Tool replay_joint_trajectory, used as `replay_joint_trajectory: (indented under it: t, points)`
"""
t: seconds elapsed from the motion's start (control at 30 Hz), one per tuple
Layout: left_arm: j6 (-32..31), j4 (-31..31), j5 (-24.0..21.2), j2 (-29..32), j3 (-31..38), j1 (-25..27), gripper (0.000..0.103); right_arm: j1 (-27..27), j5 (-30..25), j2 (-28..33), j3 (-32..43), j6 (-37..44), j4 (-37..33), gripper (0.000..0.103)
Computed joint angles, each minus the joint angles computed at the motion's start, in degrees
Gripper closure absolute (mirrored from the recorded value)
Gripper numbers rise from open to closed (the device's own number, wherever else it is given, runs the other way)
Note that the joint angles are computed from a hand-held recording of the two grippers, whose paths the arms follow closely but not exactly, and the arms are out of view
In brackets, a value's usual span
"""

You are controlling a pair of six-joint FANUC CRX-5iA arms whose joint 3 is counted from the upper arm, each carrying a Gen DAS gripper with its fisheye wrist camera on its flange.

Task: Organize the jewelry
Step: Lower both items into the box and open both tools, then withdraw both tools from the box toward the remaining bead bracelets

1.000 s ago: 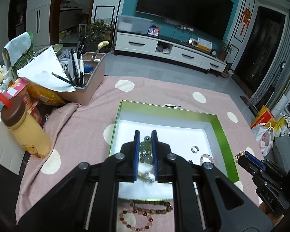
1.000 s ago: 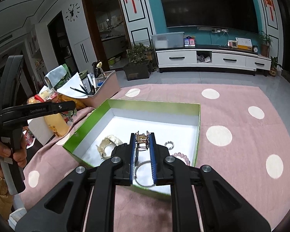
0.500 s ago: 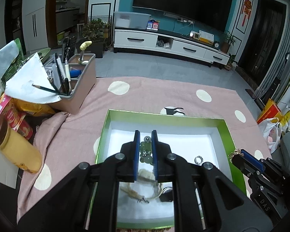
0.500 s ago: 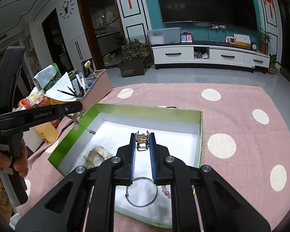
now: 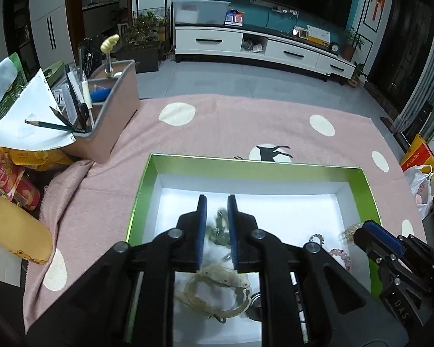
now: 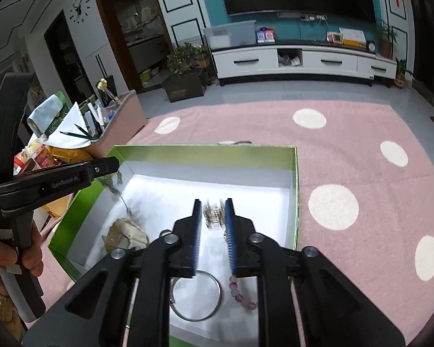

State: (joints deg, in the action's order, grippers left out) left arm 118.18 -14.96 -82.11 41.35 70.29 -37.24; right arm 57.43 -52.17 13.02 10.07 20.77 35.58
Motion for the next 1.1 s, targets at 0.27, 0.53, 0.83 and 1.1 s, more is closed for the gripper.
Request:
replay_joint_trajectory:
  t: [0.27,0.53,0.83,1.1]
  points:
    - [0.9,-1.1,1.8,-3.0,-3.9,-0.8,0.036,0.2,2.6,-5.1,-6.8,-6.0,2.9,0.065]
    - [4.0,-3.2,7.6,-12.9,-16.8,-1.9,0.007,2.9,2.3,-13.4,-15.8,-12.0,7.7,0.058]
    - [9.7,-5.0,10.8,-25.1,-32.6,-3.6,0.002,8.9,-0.6,-19.6,-20.9,-13.8,8.3,0.057]
    - [12.7,-2.7,13.4,-32.3,-42.8,-4.8,0.002,12.7,-3.6,-19.4,-18.8,-10.4,5.3,0.056]
